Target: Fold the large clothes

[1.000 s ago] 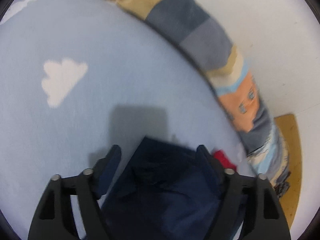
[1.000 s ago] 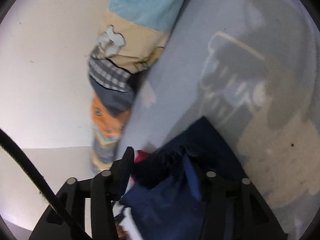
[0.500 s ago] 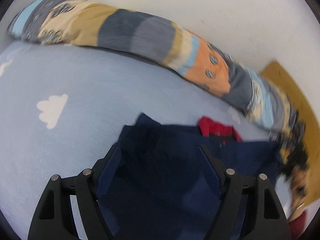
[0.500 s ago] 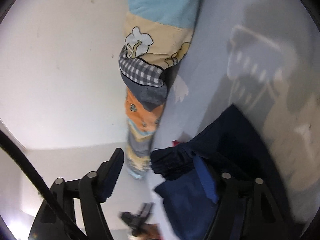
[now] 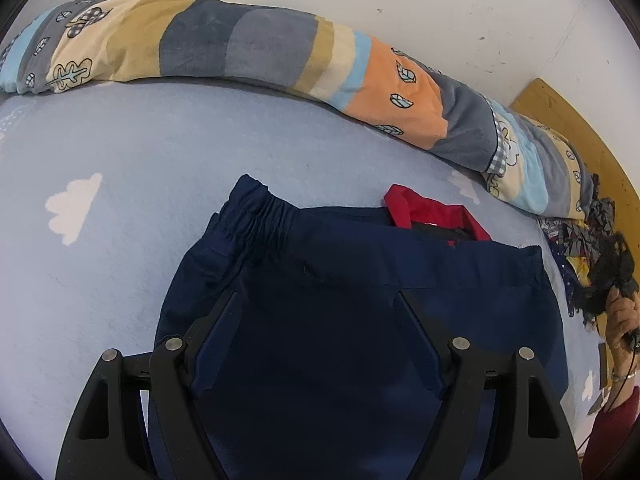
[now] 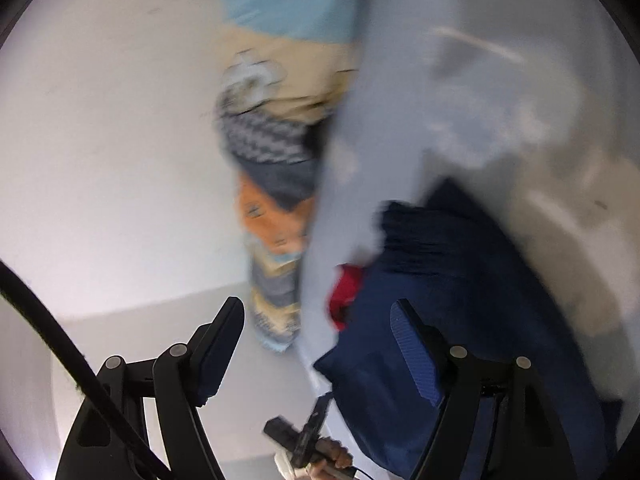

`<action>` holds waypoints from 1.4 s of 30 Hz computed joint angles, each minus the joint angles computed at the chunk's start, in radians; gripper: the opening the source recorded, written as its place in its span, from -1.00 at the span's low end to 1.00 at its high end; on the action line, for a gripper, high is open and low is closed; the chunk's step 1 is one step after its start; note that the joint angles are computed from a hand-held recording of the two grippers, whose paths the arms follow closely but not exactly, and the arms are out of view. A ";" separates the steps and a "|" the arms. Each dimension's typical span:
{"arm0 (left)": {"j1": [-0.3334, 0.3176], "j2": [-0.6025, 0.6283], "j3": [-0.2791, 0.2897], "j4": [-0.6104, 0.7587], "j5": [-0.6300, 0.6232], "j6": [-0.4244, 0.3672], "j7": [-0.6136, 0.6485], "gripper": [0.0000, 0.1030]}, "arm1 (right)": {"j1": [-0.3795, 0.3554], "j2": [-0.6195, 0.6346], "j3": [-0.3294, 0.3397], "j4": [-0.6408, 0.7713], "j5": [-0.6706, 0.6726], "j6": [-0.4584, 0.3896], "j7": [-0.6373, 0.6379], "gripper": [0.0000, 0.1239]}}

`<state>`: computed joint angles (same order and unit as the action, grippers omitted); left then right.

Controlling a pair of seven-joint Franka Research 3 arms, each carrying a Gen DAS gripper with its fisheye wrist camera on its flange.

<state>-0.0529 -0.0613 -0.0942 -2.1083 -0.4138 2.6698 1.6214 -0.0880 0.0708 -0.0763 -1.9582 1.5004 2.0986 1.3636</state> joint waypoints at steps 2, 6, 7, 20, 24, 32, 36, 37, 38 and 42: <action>0.002 0.002 -0.004 0.001 0.043 -0.001 -0.017 0.50 | 0.060 -0.016 -0.011 0.030 -0.184 0.140 -0.064 0.33; 0.007 0.016 -0.014 0.013 0.162 0.007 -0.087 0.50 | 0.113 -0.005 0.047 0.100 -0.729 0.227 0.006 -0.02; 0.009 0.027 -0.018 0.021 0.210 0.008 -0.117 0.49 | 0.150 -0.002 0.045 0.102 -0.865 0.250 0.006 -0.18; 0.049 0.134 -0.045 0.110 0.406 -0.072 -0.277 0.04 | 0.171 0.066 0.067 0.112 -1.093 0.294 0.100 -0.90; 0.014 -0.049 -0.046 -0.078 0.259 -0.015 -0.107 0.17 | 0.213 -0.128 0.094 -0.077 -1.028 0.365 -0.101 -0.70; -0.057 -0.193 0.009 -0.274 0.320 -0.026 -0.112 0.21 | 0.266 -0.306 0.131 -0.374 -1.169 0.413 -0.130 -0.74; -0.047 -0.264 0.022 -0.306 0.339 -0.074 -0.138 0.21 | 0.217 -0.363 0.086 -0.429 -1.188 0.408 -0.037 -0.80; -0.041 -0.292 0.018 -0.323 0.357 -0.079 -0.156 0.21 | 0.193 -0.388 0.091 -0.446 -1.228 0.413 0.005 -0.80; -0.039 -0.326 0.019 -0.346 0.366 -0.077 -0.171 0.22 | 0.188 -0.418 0.083 -0.463 -1.231 0.406 0.009 -0.77; -0.081 -0.464 0.071 -0.463 0.321 -0.027 -0.165 0.33 | 0.215 -0.583 0.064 -0.566 -1.191 0.378 -0.039 -0.64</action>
<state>-0.1336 -0.5257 -0.0233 -2.5708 -0.0924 2.6432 1.4561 0.1270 -0.5118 -0.0126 -2.5238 0.3094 2.4768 1.3243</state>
